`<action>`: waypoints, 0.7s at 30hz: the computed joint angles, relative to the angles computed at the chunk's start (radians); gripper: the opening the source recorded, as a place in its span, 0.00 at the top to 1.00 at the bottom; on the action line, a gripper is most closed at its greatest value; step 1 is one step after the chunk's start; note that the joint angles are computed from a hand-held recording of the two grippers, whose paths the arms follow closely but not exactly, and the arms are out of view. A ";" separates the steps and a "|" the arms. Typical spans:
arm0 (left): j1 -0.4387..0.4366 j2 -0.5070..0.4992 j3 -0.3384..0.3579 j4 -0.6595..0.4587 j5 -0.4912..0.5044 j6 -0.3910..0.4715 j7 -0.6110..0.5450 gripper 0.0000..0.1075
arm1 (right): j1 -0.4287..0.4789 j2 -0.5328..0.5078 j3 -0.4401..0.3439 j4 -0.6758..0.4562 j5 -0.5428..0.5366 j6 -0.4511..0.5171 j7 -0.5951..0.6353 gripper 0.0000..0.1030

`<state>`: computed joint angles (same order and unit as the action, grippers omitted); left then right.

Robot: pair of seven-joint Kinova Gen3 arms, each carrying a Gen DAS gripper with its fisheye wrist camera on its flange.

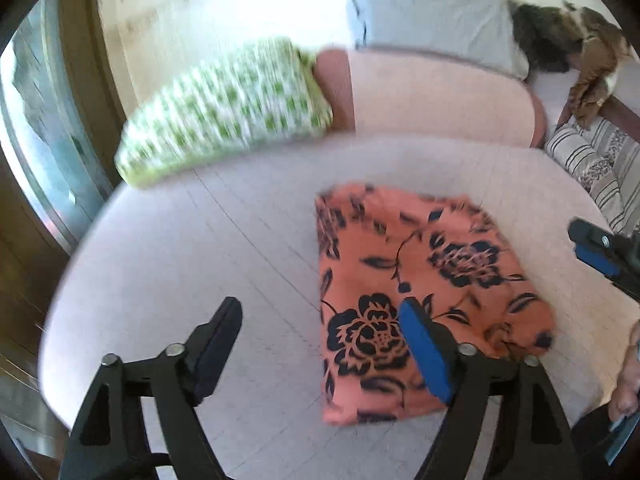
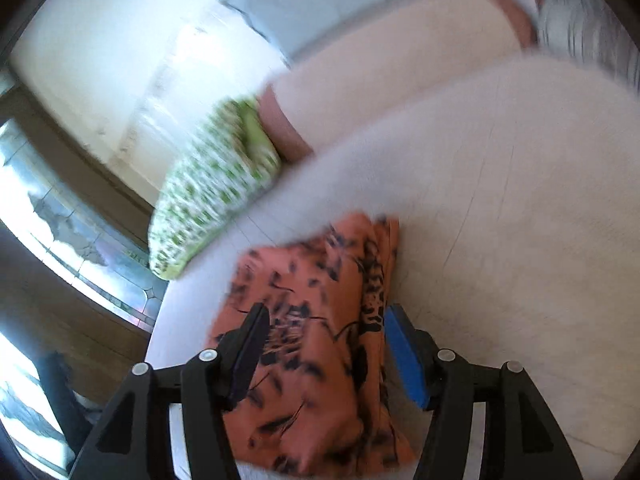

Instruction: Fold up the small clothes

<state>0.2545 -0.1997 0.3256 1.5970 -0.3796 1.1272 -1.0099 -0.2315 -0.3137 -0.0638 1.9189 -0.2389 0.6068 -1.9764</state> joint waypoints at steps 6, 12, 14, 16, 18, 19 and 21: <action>-0.030 -0.107 0.106 -0.065 -0.055 0.105 0.095 0.22 | 0.135 -0.184 -0.278 -0.088 0.244 0.244 -0.140 0.35; -0.105 -0.182 0.181 -0.117 -0.088 0.161 0.067 0.22 | 0.085 -0.238 -0.330 -0.138 0.297 0.323 -0.165 0.35; -0.132 -0.211 0.186 -0.124 -0.078 0.161 0.058 0.22 | 0.088 -0.239 -0.345 -0.151 0.297 0.334 -0.165 0.35; -0.148 -0.230 0.178 -0.129 -0.056 0.156 0.037 0.22 | 0.086 -0.242 -0.350 -0.154 0.293 0.339 -0.164 0.35; -0.187 -0.240 0.195 -0.137 -0.049 0.166 0.030 0.22 | 0.080 -0.240 -0.350 -0.154 0.283 0.342 -0.162 0.35; -0.201 -0.250 0.196 -0.134 -0.043 0.160 0.025 0.22 | 0.081 -0.236 -0.354 -0.156 0.282 0.339 -0.164 0.35; -0.228 -0.268 0.193 -0.127 -0.027 0.144 0.018 0.21 | 0.077 -0.234 -0.359 -0.154 0.278 0.333 -0.164 0.35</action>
